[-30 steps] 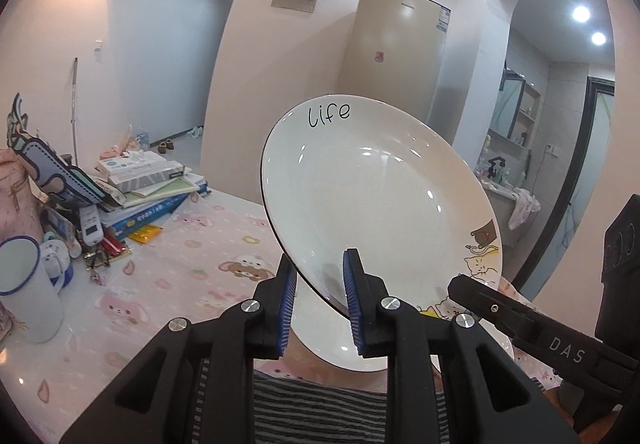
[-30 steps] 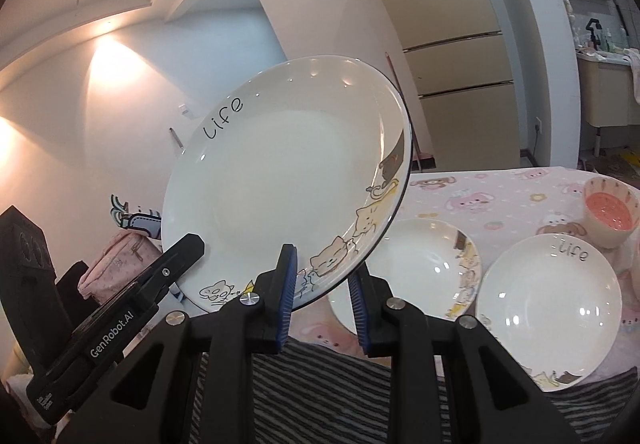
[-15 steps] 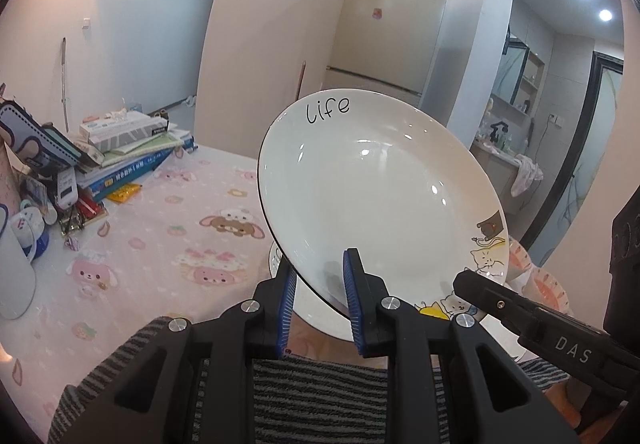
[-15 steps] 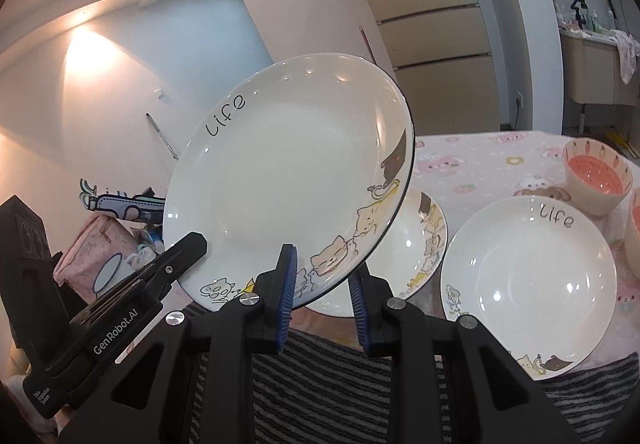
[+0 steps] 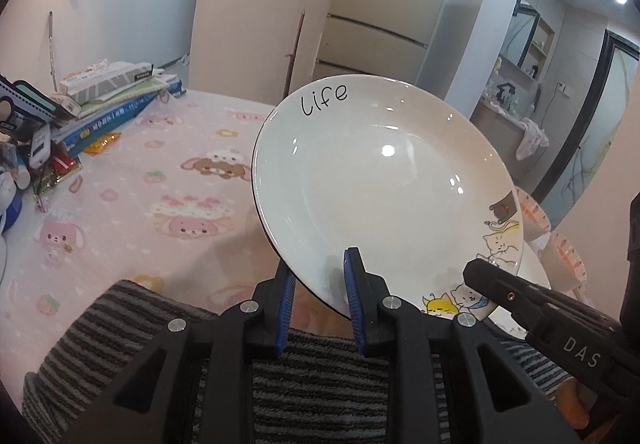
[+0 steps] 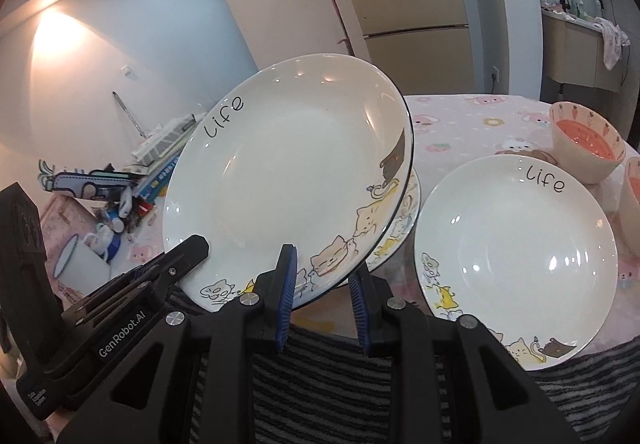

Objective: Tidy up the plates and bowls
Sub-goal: 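Carry the plate with both grippers over another white plate and lower it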

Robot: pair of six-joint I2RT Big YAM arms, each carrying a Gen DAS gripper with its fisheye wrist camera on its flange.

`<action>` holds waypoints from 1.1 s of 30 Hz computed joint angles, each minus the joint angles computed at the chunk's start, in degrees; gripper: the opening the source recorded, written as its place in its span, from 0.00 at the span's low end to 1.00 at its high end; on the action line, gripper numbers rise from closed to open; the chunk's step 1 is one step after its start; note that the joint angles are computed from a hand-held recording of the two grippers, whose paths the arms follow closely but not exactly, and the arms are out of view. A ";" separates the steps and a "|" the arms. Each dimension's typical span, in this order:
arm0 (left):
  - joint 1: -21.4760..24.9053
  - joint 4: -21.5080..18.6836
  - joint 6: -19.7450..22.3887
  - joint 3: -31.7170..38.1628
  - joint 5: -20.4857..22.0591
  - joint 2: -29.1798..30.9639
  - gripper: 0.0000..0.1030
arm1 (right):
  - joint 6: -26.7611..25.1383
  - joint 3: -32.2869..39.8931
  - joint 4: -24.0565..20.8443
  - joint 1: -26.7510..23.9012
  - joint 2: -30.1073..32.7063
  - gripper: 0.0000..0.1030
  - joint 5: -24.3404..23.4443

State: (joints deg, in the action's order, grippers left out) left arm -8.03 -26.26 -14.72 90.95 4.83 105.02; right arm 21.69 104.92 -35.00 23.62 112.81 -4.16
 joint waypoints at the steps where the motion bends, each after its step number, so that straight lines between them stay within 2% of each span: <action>1: -0.03 -0.76 0.02 0.58 0.18 0.53 0.26 | -0.15 0.14 -0.38 0.00 0.18 0.24 0.33; 5: -0.41 -3.42 0.49 2.73 -0.29 2.31 0.26 | 0.41 0.82 -1.91 -0.20 0.96 0.24 0.28; 9: -1.13 -5.73 1.16 3.99 -2.85 3.45 0.26 | 1.15 2.01 -4.00 -0.46 2.29 0.24 -0.34; 11: -0.82 -6.81 0.76 4.82 -2.05 4.09 0.26 | 1.53 2.18 -4.32 -0.66 2.75 0.24 -1.14; 16: -0.97 -12.39 1.79 9.26 -2.34 6.28 0.26 | 2.24 4.22 -6.71 -0.98 4.06 0.24 -1.84; 20: -1.04 -17.59 2.00 14.40 -2.29 8.89 0.26 | 3.14 9.02 -11.69 -1.99 6.46 0.24 -4.59; 23: -1.10 -20.67 1.57 17.28 -2.15 10.67 0.26 | 3.91 11.83 -15.08 -2.14 7.92 0.24 -4.55; 27: -1.76 -25.37 2.96 21.23 -5.35 12.61 0.27 | 5.32 15.56 -19.77 -2.21 9.83 0.24 -5.15; 30: -2.27 -30.84 4.34 26.59 -9.28 15.43 0.27 | 6.75 21.84 -26.50 -2.35 12.93 0.25 -7.09; 33: -1.99 -33.99 4.95 29.95 -9.63 17.40 0.27 | 7.00 28.16 -32.22 -2.19 16.23 0.26 -7.47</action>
State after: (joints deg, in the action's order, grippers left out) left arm -10.02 -60.25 -9.76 120.90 -4.80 122.43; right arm 28.69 133.08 -67.22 21.43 129.04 -11.63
